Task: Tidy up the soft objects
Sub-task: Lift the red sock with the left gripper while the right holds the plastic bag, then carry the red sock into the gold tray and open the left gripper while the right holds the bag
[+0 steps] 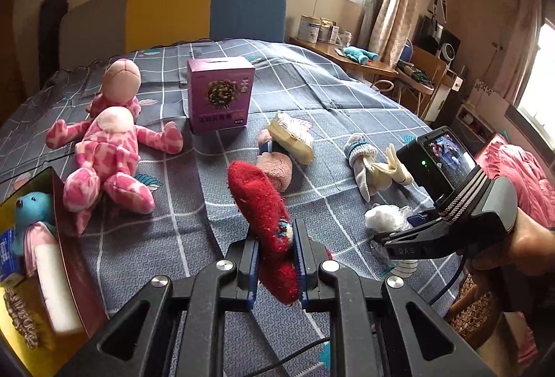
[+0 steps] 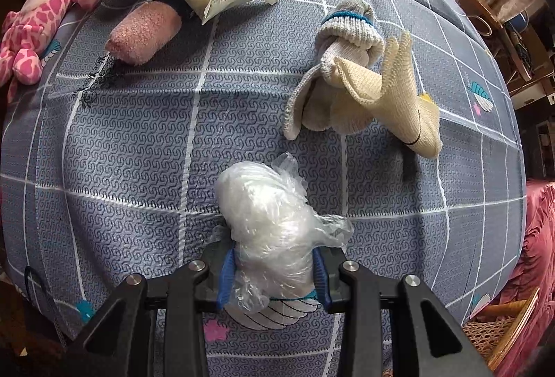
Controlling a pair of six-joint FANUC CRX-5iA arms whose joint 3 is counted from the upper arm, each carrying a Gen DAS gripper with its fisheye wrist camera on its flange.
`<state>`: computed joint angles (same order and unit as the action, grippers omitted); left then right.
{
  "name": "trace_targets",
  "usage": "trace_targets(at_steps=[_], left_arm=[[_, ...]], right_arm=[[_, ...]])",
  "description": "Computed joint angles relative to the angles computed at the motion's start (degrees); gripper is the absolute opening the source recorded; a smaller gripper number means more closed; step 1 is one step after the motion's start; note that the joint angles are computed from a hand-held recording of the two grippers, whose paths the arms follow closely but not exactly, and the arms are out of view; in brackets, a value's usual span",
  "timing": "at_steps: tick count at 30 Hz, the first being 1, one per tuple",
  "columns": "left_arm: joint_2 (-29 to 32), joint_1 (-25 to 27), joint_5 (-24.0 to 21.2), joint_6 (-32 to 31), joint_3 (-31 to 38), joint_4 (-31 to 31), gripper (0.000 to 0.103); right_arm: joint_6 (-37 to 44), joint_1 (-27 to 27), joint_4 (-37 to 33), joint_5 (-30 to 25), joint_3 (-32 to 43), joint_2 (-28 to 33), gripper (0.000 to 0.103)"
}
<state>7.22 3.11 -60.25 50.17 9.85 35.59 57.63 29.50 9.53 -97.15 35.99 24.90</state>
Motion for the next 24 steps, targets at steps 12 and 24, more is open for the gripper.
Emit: trace_targets(at_steps=[12,24], left_arm=[[-1.9,3.5,1.0,-0.2,-2.3,2.5,0.017],[-3.2,9.5,-1.1,0.7,-3.4,4.6,0.017]], right_arm=[[0.7,0.1,0.6,-0.8,0.7,0.9,0.039],[-0.2,1.6,1.8,0.3,-0.9,0.4,0.036]])
